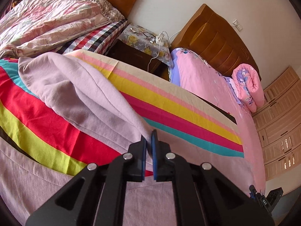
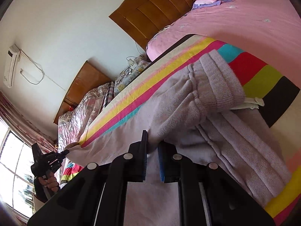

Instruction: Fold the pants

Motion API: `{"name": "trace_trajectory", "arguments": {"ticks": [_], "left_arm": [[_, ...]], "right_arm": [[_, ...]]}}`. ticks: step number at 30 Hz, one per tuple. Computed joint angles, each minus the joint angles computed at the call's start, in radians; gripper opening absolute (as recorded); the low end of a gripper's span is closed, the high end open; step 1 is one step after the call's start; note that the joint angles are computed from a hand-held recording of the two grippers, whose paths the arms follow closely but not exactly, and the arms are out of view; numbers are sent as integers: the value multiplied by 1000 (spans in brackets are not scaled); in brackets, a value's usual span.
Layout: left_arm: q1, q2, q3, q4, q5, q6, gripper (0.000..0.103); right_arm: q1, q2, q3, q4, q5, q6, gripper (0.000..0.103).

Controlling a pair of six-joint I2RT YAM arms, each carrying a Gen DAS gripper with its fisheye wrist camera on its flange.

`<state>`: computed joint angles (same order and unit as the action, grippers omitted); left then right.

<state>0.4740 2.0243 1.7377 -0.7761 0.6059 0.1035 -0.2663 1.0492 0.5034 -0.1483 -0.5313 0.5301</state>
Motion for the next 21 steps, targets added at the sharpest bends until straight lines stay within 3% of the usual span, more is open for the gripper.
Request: {"name": "trace_trajectory", "arguments": {"ticks": [3,6,8,10,14,16,17,18,20,21], "left_arm": [[132,-243,-241,19,142,122,5],[314,-399,-456,-95,258,376,5],[440,-396,-565,-198,269,586,6],[518,-358,-668,-192,217,682,6],[525,-294,-766,-52,153,671,8],[505,-306,-761,-52,156,670,14],[500,-304,-745,-71,171,674,29],[494,-309,-736,-70,182,657,51],[488,-310,-728,-47,199,619,57],[478,-298,-718,-40,196,609,55]], "right_arm": [[-94,-108,29,-120,-132,-72,12],[-218,-219,53,-374,-262,-265,12],[-304,-251,39,-564,-298,-438,12],[-390,-259,-21,-709,-306,-603,12],[-450,-271,-159,-708,-247,-676,13],[-456,-284,-165,-712,-252,-664,16],[-448,-298,-155,-727,-245,-660,19],[-447,-319,-150,-741,-239,-661,21],[-476,-335,-147,-766,-250,-673,37],[-507,-328,-149,-777,-270,-692,37]]}}
